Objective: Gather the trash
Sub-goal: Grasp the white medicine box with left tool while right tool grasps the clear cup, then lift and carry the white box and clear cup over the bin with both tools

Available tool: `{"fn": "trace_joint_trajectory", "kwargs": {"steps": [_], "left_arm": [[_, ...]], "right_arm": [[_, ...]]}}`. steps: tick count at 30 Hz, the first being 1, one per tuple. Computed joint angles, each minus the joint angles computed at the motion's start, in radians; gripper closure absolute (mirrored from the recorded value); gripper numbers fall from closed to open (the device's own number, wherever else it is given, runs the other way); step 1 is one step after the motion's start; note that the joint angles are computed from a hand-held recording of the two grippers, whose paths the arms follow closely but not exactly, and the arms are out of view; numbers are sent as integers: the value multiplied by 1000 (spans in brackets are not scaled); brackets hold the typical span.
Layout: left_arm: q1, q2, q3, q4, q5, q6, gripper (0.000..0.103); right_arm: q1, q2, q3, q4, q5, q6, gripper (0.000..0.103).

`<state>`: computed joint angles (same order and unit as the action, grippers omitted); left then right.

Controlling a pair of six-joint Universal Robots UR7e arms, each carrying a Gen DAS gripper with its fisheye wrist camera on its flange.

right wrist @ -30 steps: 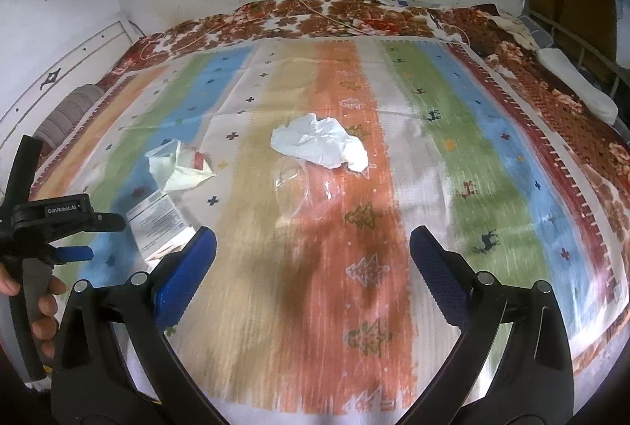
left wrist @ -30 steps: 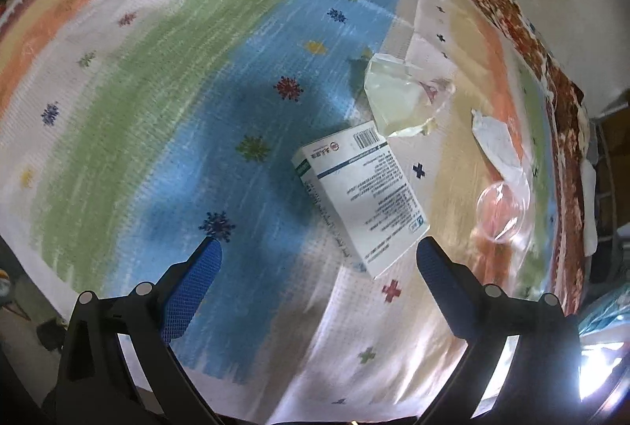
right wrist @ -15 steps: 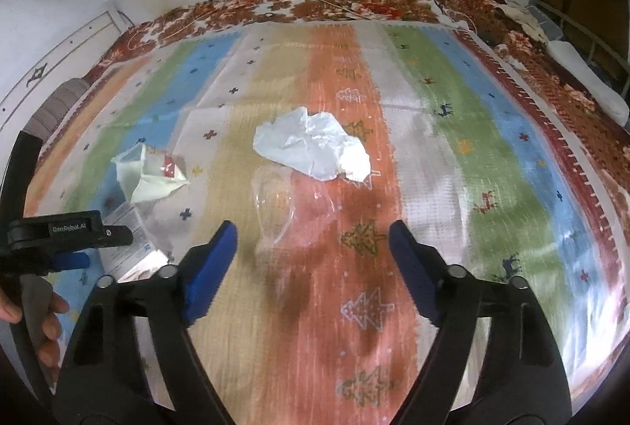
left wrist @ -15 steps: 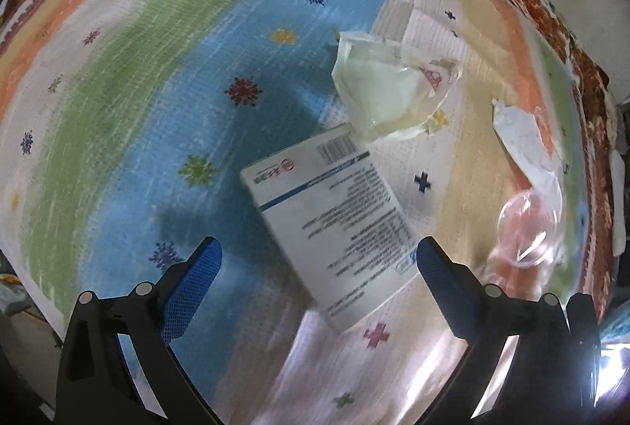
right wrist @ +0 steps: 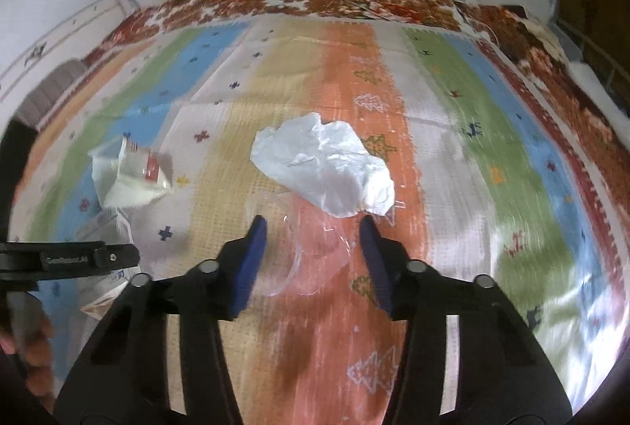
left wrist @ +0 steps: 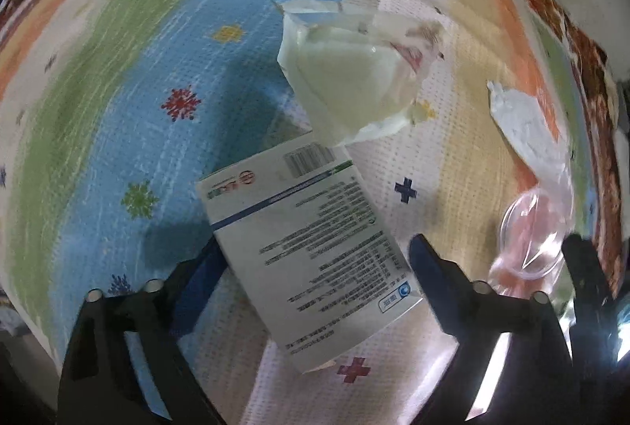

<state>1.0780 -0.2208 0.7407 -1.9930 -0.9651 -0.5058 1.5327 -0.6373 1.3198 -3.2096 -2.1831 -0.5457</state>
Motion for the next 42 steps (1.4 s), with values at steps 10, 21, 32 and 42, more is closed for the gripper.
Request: {"fn": "trace_joint_trajectory", "kwargs": {"steps": [10,21,32,42], "left_arm": [[1,-53,85,-60,-51,110,24],[-40,-195,275,-193,-37,197,25],[-61,-300,413,-269,-78,212,26],[-99,-411,569,-380,-97,255,26]], "right_arm": [[22,19,-8,28,-60,-45,100],[58,-82,91,128,-22,95,100],[120,-214,263,115,-15,143,100],[144,-317,396,98,29,200,100]]}}
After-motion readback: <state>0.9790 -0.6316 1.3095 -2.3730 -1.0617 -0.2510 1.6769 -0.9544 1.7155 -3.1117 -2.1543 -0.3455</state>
